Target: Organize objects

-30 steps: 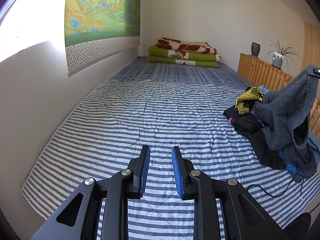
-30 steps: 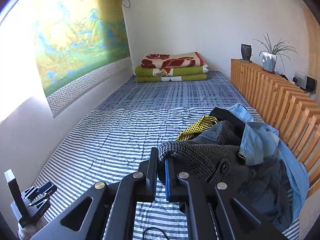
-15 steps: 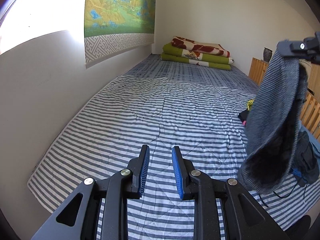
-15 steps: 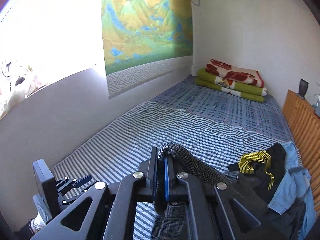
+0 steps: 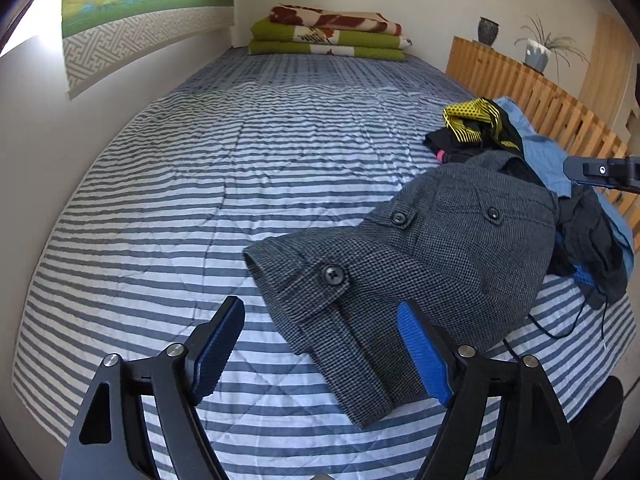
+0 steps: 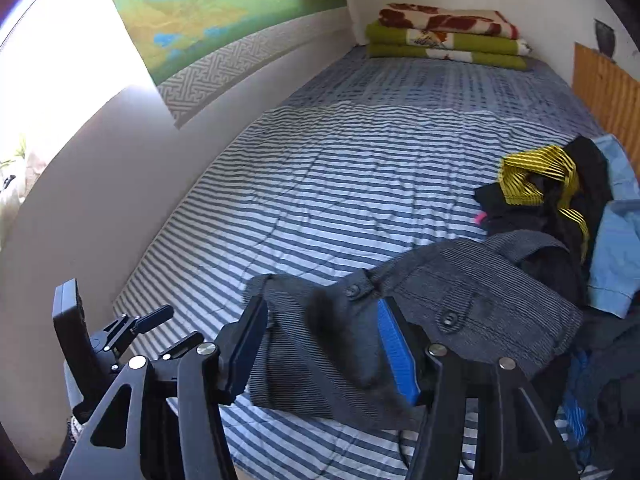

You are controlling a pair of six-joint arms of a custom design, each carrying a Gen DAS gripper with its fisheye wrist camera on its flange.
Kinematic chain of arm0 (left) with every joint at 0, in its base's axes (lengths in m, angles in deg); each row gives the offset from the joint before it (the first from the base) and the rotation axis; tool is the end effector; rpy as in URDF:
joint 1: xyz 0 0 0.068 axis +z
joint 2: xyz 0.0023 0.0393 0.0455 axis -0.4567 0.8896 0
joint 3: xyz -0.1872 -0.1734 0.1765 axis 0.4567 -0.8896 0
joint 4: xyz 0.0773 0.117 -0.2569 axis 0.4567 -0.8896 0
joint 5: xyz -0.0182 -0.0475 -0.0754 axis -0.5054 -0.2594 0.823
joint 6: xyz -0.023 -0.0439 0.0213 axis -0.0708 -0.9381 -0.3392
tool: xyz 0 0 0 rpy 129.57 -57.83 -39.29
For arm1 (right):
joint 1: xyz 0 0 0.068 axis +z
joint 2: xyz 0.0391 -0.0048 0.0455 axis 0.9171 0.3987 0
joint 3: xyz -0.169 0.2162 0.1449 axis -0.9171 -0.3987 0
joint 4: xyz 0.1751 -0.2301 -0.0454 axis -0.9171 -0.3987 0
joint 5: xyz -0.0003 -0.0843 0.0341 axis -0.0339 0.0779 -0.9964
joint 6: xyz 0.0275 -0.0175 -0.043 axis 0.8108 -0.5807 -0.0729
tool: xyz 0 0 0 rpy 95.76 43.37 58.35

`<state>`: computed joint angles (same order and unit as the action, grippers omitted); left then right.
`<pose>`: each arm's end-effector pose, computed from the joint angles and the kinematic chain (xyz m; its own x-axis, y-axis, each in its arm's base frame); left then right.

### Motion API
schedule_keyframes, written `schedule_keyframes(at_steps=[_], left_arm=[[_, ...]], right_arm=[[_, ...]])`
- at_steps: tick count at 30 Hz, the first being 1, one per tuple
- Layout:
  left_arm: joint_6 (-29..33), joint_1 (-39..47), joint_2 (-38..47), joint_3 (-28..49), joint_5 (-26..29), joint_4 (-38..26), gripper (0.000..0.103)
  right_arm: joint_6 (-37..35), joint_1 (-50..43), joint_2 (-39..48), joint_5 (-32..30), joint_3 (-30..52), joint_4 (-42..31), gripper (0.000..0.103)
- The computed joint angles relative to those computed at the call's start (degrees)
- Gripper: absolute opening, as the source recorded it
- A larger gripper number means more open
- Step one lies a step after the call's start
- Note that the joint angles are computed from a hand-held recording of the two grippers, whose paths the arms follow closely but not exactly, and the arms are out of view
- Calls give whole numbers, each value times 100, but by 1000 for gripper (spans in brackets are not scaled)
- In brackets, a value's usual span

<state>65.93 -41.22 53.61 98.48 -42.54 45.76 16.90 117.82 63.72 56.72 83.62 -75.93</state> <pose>0.3350 -0.0907 0.2312 -0.7114 0.3728 -0.5958 0.4893 0.8713 -0.0391 0.2392 0.2740 0.3761 -0.7630 0.3042 -0.5703 0.2001 0.9502 0.2390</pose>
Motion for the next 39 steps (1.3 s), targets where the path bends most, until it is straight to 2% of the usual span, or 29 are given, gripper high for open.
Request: schedule_keyframes(at_steps=[1, 3, 8, 9, 11, 12, 14, 17, 21, 22, 23, 25, 27, 29, 32, 33, 35, 39], left_arm=[[-109, -160, 194, 38, -138, 88, 87], [-390, -455, 630, 243, -336, 139, 87], [-937, -878, 1733, 928, -479, 29, 85], [-976, -964, 1839, 964, -523, 89, 81], [-979, -1074, 2010, 1086, -392, 12, 44], [-1015, -1086, 2088, 1169, -260, -90, 37], [-1000, -1119, 2066, 1138, -277, -35, 27], [-771, -1169, 1819, 903, -639, 136, 17], [-462, -998, 1366, 549, -859, 336, 17], [-324, -937, 1297, 497, -874, 303, 20], [-176, -889, 1272, 474, -884, 259, 28], [-36, -793, 1235, 308, -1100, 432, 38], [90, -651, 1292, 207, -1113, 493, 41], [63, -491, 1398, 181, -1008, 453, 55], [98, -336, 1604, 158, -836, 431, 74], [113, -320, 1661, 183, -827, 374, 76], [107, -323, 1729, 155, -877, 344, 89], [-103, -285, 1901, 181, -896, 281, 102]], right_arm=[[327, -8, -166, 214, -339, -262, 63], [820, -218, -550, 215, -1137, -476, 63], [1401, -791, -1596, -423, -3104, 365, 63], [1432, -934, -1690, -532, -3351, 586, 63], [1377, -1203, -1743, -788, -3706, 1134, 63], [1267, -1316, -1742, -921, -3837, 1443, 63], [1274, -1287, -1557, -879, -3779, 1611, 62], [1191, -953, -1226, -549, -3385, 1415, 18], [1347, -254, -1013, 41, -2922, 1175, 11], [1401, -61, -971, 151, -2828, 1159, 10], [1505, 150, -923, 255, -2746, 1154, 10], [1671, 501, -871, 327, -2674, 1323, 10], [1731, 746, -750, 317, -2628, 1554, 10], [1895, 1022, -533, 454, -2445, 1398, 10], [2021, 1145, -375, 541, -2386, 1336, 10], [2058, 1124, -381, 541, -2399, 1318, 10], [2127, 1050, -460, 506, -2463, 1326, 10], [2214, 1032, -619, 565, -2521, 1194, 10]])
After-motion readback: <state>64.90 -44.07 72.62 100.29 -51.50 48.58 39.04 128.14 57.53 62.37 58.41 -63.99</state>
